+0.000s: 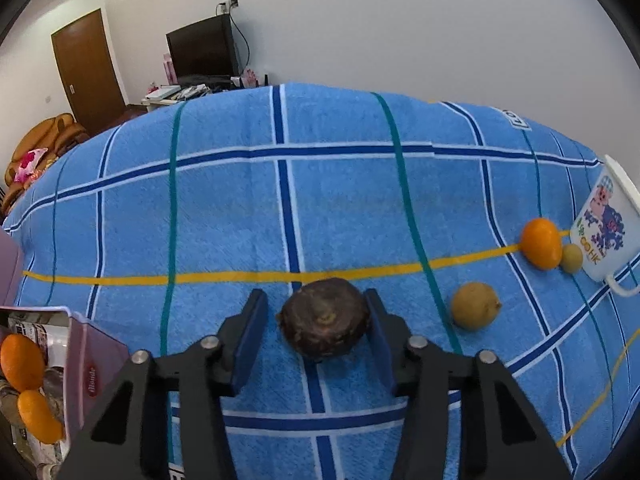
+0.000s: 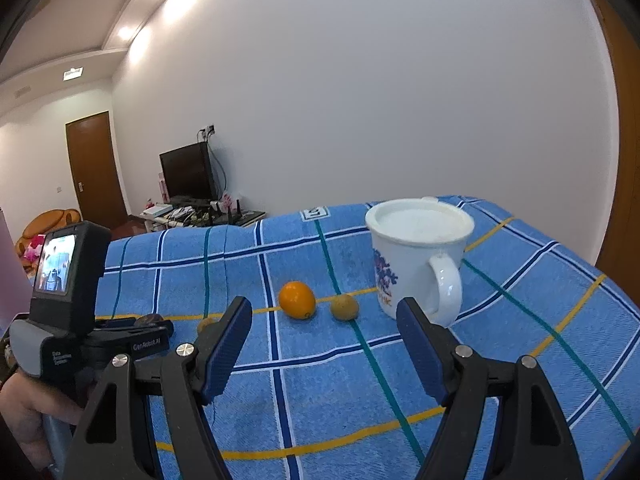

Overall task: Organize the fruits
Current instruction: 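Grasp the dark round fruit with the left tool, then grasp the small brown round fruit with the right tool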

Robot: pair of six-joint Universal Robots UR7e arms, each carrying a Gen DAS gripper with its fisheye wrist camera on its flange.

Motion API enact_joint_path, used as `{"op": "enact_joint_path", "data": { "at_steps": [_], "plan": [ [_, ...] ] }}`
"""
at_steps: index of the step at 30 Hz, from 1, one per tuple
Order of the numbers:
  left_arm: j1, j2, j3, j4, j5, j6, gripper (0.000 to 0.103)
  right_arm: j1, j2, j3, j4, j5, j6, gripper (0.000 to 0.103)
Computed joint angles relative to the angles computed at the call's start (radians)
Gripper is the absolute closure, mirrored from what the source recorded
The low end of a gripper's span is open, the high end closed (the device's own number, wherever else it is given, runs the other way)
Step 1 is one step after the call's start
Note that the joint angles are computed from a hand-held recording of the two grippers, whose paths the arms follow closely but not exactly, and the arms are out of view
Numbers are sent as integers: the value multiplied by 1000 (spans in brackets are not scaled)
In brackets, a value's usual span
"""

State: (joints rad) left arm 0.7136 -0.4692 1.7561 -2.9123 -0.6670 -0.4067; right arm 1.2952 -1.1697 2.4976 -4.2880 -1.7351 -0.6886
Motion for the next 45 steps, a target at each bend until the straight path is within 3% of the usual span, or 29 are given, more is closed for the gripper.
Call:
{"op": "enact_joint_path", "data": {
  "at_steps": [5,10,15,21,24,26,32,34,36,37,40,45],
  "plan": [
    [0,-3,4,-23,-21,14,62,-10,-29,3,76,18,15,27],
    [7,-24,50,-124,-51,5,62,-61,-88,26,141,71,109,27],
    [-30,-23,116,-292,5,53,62,-58,-122,9,295,70,174,27],
    [-81,-12,165,-361,110,82,62,79,-59,-135,562,-68,137,28],
    [-77,-31,186,-344,107,50,62,125,16,-215,631,-129,119,47],
    [-65,-40,185,-344,103,49,62,134,43,-251,687,-139,129,49],
    [-53,-43,181,-320,98,30,62,161,138,-332,695,-215,80,53],
    [-54,-45,182,-312,99,24,62,155,133,-349,764,-220,109,63],
    [-52,-43,171,-291,99,19,62,152,132,-350,769,-212,113,66],
    [-51,-42,166,-288,98,20,62,154,135,-351,766,-216,109,72],
    [-51,-35,158,-295,104,31,62,156,134,-342,752,-222,97,72],
    [-68,-19,165,-345,128,67,62,156,136,-268,529,-191,46,72]
  ]
}}
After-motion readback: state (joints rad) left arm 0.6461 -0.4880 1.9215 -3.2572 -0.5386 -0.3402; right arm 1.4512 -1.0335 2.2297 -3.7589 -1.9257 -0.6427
